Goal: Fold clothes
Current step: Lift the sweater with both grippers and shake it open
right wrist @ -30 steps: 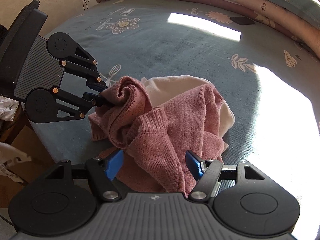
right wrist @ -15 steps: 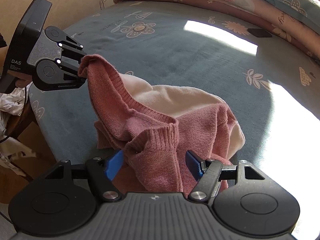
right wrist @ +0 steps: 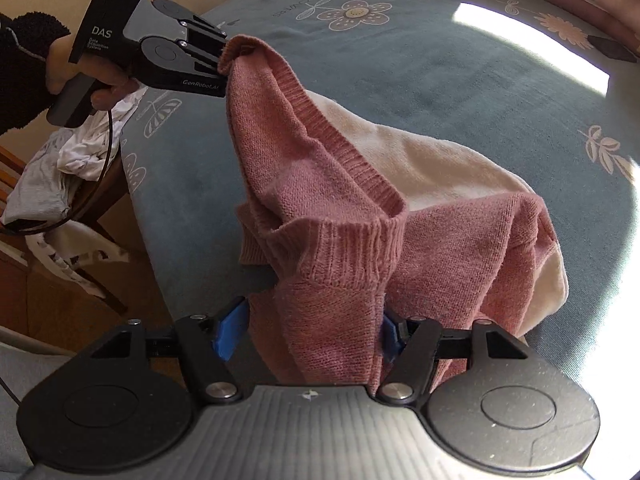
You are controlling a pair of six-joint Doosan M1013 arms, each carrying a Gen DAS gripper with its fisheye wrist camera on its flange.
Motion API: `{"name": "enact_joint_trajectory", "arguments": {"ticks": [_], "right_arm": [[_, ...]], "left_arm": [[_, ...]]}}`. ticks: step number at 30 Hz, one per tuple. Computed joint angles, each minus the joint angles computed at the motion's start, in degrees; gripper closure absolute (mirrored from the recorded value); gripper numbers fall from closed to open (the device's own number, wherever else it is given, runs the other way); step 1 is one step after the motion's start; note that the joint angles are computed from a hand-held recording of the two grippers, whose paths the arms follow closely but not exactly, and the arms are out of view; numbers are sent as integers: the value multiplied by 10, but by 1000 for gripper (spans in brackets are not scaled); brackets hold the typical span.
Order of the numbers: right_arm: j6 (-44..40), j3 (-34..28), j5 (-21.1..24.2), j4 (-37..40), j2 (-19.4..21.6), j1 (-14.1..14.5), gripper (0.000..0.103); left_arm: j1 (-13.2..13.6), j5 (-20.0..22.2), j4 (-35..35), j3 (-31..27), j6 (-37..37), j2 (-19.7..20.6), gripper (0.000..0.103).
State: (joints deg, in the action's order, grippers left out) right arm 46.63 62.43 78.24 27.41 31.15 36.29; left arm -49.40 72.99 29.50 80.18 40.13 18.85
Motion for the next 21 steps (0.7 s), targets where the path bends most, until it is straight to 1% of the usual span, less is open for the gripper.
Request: {"name": "enact_joint_trajectory", "arguments": {"ticks": [1, 2, 3, 5, 7, 12, 17, 21], "right_arm": [[7, -3, 4, -17, 2, 5, 55], [22, -9, 12, -21, 6, 5, 68], [42, -17, 21, -19, 11, 4, 72], [79, -32, 37, -14, 20, 2, 74], [102, -39, 43, -12, 24, 0, 77], [127, -46, 48, -21, 25, 1, 81], [141, -48, 32, -27, 19, -1, 83], [150, -40, -11, -47, 1, -4, 84]], "left_arm": [[1, -1, -3, 0, 3, 1, 94], [2, 0, -6, 0, 8, 2, 94], [3, 1, -9, 0, 11, 3, 94], [6, -1, -16, 3, 9, 2, 94], [8, -1, -25, 4, 8, 1, 94], [10, 2, -32, 0, 17, 4, 94], [14, -2, -41, -5, 25, 2, 94], [17, -15, -55, -11, 45, -5, 95]]}}
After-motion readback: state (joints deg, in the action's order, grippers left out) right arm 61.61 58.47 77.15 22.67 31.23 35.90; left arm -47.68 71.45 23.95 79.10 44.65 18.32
